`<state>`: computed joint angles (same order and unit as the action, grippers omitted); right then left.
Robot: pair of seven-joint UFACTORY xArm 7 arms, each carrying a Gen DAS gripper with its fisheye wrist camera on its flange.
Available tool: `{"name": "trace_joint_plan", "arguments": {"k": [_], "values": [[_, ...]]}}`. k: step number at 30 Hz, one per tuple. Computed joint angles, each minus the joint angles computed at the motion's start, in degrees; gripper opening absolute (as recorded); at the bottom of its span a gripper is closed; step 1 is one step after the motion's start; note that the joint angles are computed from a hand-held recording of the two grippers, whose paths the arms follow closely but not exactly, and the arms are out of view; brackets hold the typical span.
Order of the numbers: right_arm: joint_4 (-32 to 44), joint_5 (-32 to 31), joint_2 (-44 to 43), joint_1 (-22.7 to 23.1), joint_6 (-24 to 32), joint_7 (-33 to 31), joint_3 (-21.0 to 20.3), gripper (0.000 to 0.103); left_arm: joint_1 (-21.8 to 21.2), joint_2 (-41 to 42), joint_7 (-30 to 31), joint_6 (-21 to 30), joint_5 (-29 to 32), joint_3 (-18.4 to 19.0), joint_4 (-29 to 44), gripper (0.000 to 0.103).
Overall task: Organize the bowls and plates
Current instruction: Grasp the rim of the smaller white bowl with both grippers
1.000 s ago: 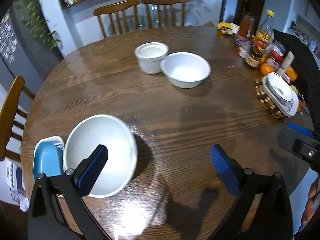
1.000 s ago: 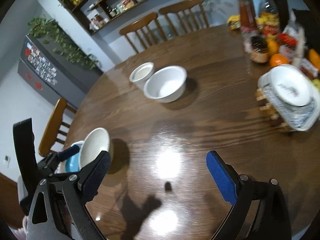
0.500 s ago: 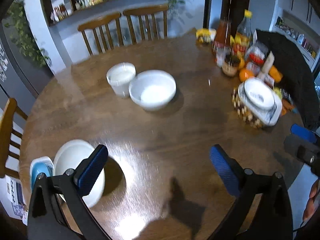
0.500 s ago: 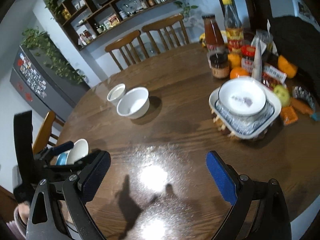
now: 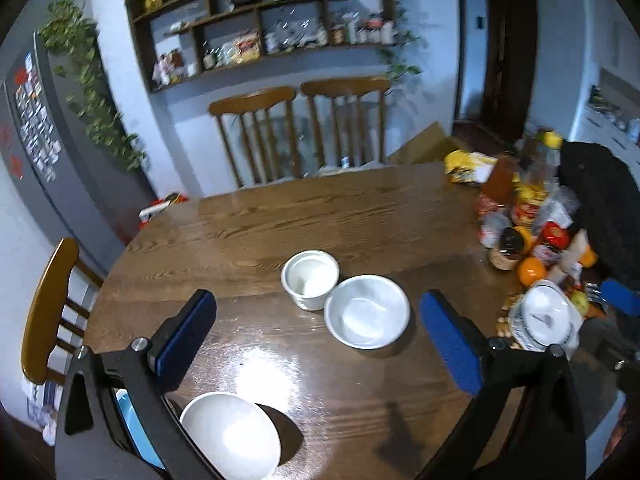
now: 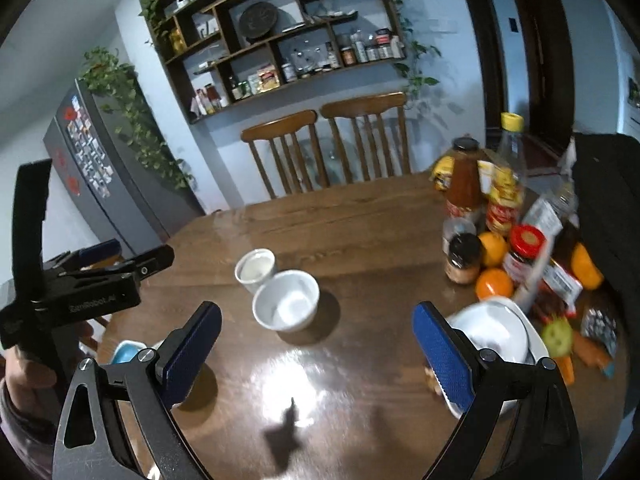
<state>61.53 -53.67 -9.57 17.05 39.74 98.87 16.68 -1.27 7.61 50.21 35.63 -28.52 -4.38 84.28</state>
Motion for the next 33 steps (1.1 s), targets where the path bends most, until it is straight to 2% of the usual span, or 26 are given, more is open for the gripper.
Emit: {"name": "trace_joint_plan", "arguments": {"k": [3,6,13,17,21,24,28,29,30,33], "values": [[3.42,1.45,4.79,-0.56,-2.72,-3.48,-2.02,0.096,-1.49,4.82,-6.75,-1.78,6.77,0.8,2.52,0.102],[6.91,4.28,10.04,0.07,-4.18,-7.57,-4.35,0.096,-1.6,9.01,-11.85,-0.14,11.46,0.95,4.79,0.102],[13.9,15.34,23.02,1.28,-8.77,-18.93,-9.61,0.096,-3.03,18.17,-21.44,2.17,20.56,1.36,9.74,0.099],[15.99,20.87,28.23,1.48,-11.24,-23.26,-11.56,0.096,-3.23,21.56,-22.92,2.69,22.64,0.6,11.95,0.096],[17.42,26.76,31.91,1.4,-14.05,-27.6,-12.6,0.096,-3.23,23.73,-23.16,4.28,23.2,-0.15,13.85,0.087],[18.14,30.28,33.32,1.92,-15.21,-30.24,-13.53,0.092,-3.14,25.19,-22.6,5.57,22.97,-0.73,15.3,0.077],[18.54,34.54,34.78,2.84,-16.85,-33.92,-14.7,0.085,-3.21,26.45,-21.88,5.94,22.74,-1.14,16.13,0.074],[18.27,35.57,34.91,2.85,-17.42,-34.92,-14.95,0.083,-3.11,26.7,-21.66,6.23,22.52,-1.27,16.41,0.072],[17.83,36.55,34.86,2.98,-17.83,-35.61,-15.16,0.083,-3.0,26.96,-21.4,6.46,22.28,-1.4,16.69,0.063],[17.22,39.21,35.21,3.17,-18.89,-37.36,-15.43,0.077,-2.87,27.14,-20.87,6.81,21.74,-1.58,16.56,0.054]]}}
